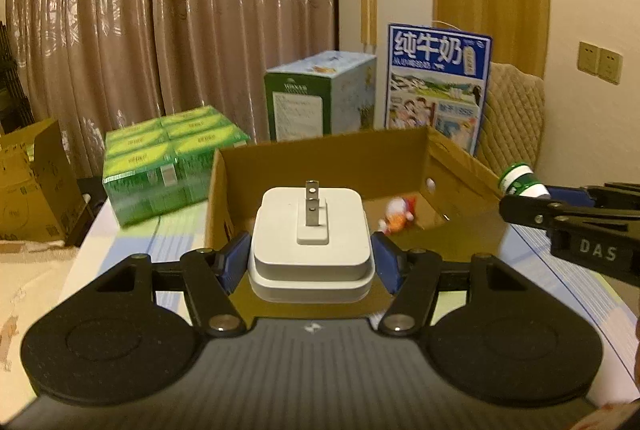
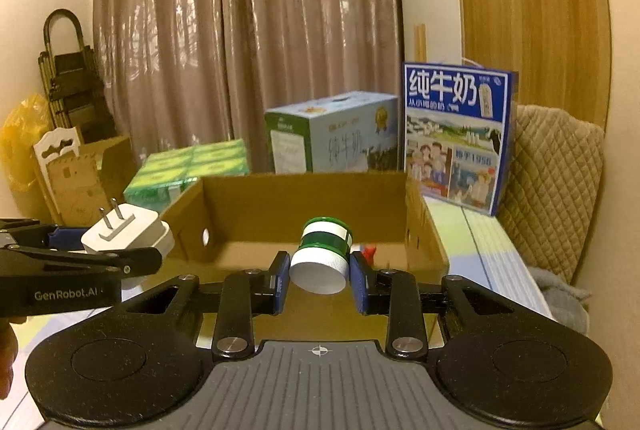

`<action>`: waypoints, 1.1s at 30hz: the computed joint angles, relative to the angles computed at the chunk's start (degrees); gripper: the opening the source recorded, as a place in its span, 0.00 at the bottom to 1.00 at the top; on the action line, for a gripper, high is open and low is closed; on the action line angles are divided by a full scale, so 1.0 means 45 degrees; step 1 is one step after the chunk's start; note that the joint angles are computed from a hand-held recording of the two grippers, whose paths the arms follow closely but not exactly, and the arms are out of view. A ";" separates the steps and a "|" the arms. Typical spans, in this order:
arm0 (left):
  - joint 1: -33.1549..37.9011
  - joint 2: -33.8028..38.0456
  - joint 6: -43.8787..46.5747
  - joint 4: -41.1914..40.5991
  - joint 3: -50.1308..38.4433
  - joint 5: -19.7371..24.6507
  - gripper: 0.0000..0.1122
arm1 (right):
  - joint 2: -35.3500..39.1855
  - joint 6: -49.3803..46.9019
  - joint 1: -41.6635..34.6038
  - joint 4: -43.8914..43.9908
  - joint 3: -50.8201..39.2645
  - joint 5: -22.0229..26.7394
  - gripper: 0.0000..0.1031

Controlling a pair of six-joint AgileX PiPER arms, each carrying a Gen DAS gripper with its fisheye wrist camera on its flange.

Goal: Organize rigid objects
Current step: 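Lift and carry the adapter with the left tool while the right tool carries the floss box into the box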

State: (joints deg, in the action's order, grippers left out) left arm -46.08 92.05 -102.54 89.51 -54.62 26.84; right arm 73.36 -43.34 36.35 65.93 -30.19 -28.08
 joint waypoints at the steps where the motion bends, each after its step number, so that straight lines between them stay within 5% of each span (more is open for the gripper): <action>1: 0.0288 0.0269 0.0337 -0.0149 -0.0411 -0.0206 0.54 | 0.0215 0.0290 -0.0363 -0.0491 -0.0231 0.0228 0.28; 8: 0.1908 0.2027 0.1939 -0.1263 -0.2678 -0.1608 0.54 | 0.2590 0.3159 -0.2357 -0.4247 -0.2279 0.1616 0.28; 19: 0.3064 0.4569 0.8710 -0.7008 -0.6184 -0.2289 0.54 | 0.5696 0.8612 -0.4216 -1.0464 -0.5456 0.3858 0.28; 33: 0.3705 0.6175 1.1845 -1.0317 -0.7896 -0.2207 0.54 | 0.7827 1.0968 -0.4644 -1.3253 -0.7699 0.4589 0.28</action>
